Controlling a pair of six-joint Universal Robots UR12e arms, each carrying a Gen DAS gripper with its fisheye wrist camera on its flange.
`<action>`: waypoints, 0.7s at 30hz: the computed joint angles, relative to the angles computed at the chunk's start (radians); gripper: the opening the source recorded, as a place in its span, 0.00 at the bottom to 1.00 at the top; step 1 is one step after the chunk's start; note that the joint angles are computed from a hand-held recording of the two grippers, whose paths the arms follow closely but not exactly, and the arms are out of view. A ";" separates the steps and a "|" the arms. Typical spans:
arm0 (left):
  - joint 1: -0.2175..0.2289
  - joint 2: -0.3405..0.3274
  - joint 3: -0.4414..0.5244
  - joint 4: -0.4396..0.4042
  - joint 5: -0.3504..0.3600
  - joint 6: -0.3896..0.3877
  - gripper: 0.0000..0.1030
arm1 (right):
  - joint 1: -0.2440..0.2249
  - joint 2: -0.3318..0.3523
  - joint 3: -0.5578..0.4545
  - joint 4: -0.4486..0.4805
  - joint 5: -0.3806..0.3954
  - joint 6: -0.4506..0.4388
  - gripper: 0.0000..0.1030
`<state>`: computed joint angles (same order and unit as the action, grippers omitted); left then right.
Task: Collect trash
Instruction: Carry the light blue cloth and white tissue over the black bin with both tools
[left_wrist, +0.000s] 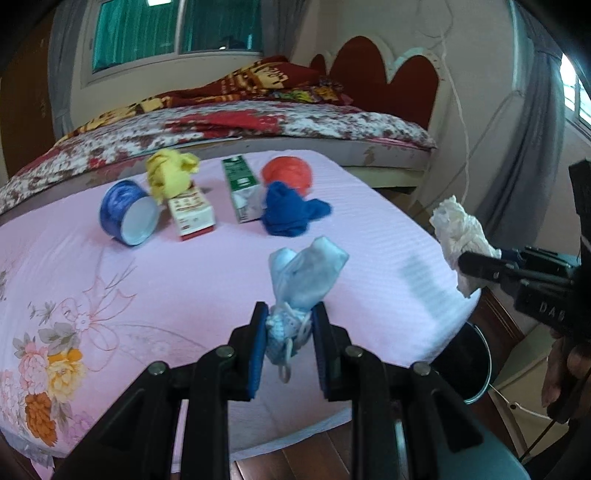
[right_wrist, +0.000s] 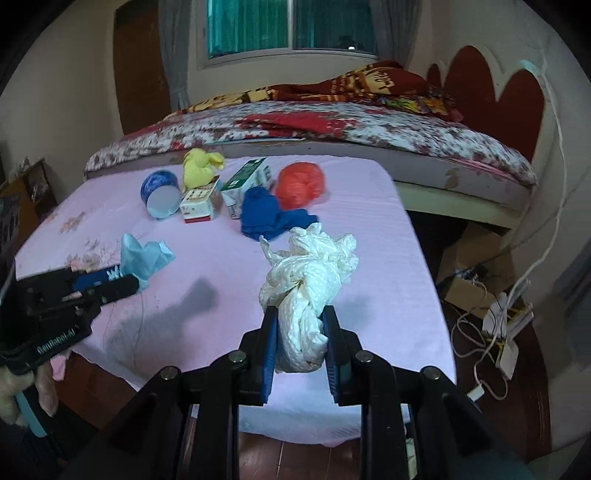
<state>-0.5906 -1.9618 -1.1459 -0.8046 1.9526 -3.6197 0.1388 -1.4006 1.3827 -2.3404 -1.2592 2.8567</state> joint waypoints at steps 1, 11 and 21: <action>-0.004 -0.006 0.009 0.001 -0.001 0.009 0.24 | -0.005 -0.008 0.008 -0.006 0.001 0.001 0.24; -0.039 -0.056 0.089 -0.004 -0.017 0.049 0.24 | -0.084 -0.079 0.085 -0.048 0.011 0.060 0.24; -0.073 -0.127 0.197 -0.027 -0.057 0.091 0.24 | -0.152 -0.127 0.139 -0.058 0.010 0.080 0.24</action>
